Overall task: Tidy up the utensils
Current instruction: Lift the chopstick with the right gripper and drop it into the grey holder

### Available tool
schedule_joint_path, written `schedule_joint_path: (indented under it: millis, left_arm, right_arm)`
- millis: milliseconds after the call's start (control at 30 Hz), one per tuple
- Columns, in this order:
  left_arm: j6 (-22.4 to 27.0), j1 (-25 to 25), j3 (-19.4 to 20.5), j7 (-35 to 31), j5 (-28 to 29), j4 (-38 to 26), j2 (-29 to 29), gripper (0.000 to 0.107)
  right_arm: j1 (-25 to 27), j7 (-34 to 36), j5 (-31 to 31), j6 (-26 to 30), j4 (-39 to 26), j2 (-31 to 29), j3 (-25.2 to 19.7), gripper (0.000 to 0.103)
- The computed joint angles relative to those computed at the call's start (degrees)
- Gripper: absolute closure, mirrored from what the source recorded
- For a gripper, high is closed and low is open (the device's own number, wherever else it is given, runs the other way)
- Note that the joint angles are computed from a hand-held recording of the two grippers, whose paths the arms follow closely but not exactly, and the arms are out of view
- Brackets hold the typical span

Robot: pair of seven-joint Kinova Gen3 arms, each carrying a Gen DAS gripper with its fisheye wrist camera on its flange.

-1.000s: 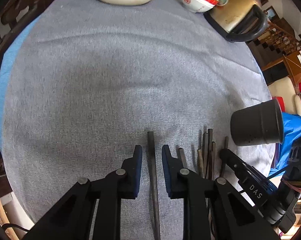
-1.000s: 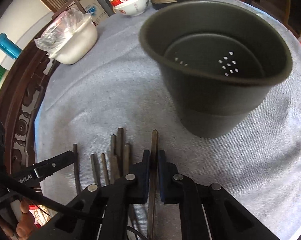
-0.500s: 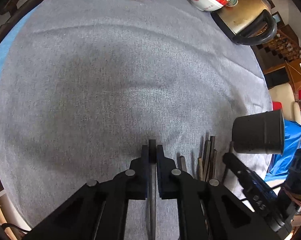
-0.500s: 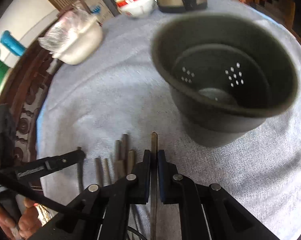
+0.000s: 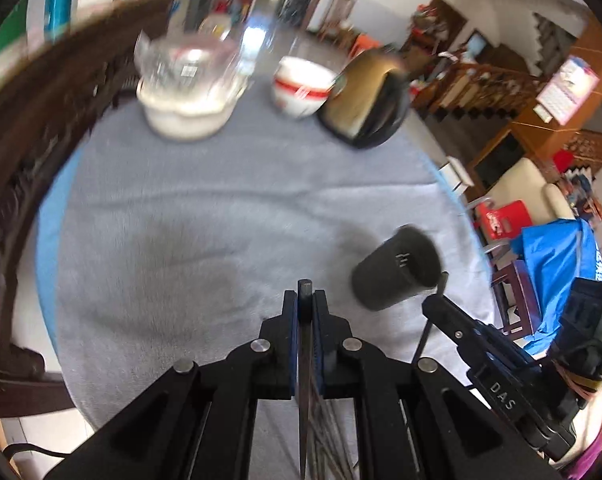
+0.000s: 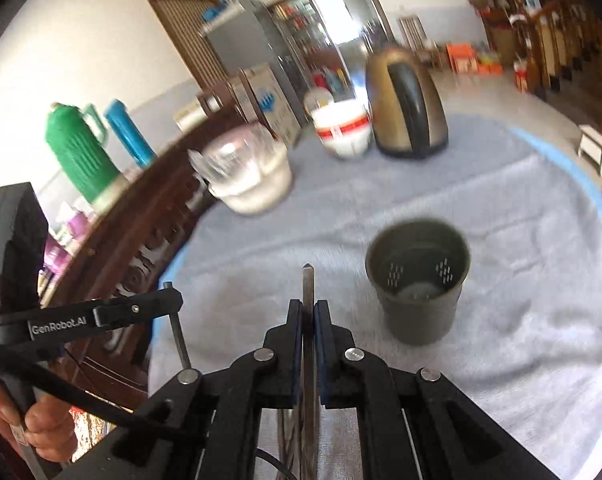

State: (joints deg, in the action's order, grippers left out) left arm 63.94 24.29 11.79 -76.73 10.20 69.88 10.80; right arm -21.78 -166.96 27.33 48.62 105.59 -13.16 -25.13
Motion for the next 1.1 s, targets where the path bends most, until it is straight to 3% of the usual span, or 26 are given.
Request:
schedule_joint_path:
  millis: [333,533,800,1100]
  left_arm:
    - [-2.5,2.4,1.4,0.6,-3.9,-1.1,-5.5,0.101]
    - [-4.4,3.8,1.9,3.4,-6.7,-2.8,-6.1,0.101]
    - [-11.7,6.8,2.6,9.7,-13.7,-5.0,-6.2,0.101]
    - [-24.5,11.7,2.4,22.0,-26.6,-3.7,-5.5,0.101]
  right_arm:
    - [7.2,-7.2,10.2,1.7,-1.1,-6.3,-10.5,0.097]
    - [11.8,-6.6,12.5,1.7,-2.1,-8.5,-13.4,0.097]
    - [21.5,-5.3,14.6,2.6,-4.8,-11.9,-16.8,0.097]
    - [38.1,-5.0,16.6,0.6,-5.7,-16.3,-22.6,0.097]
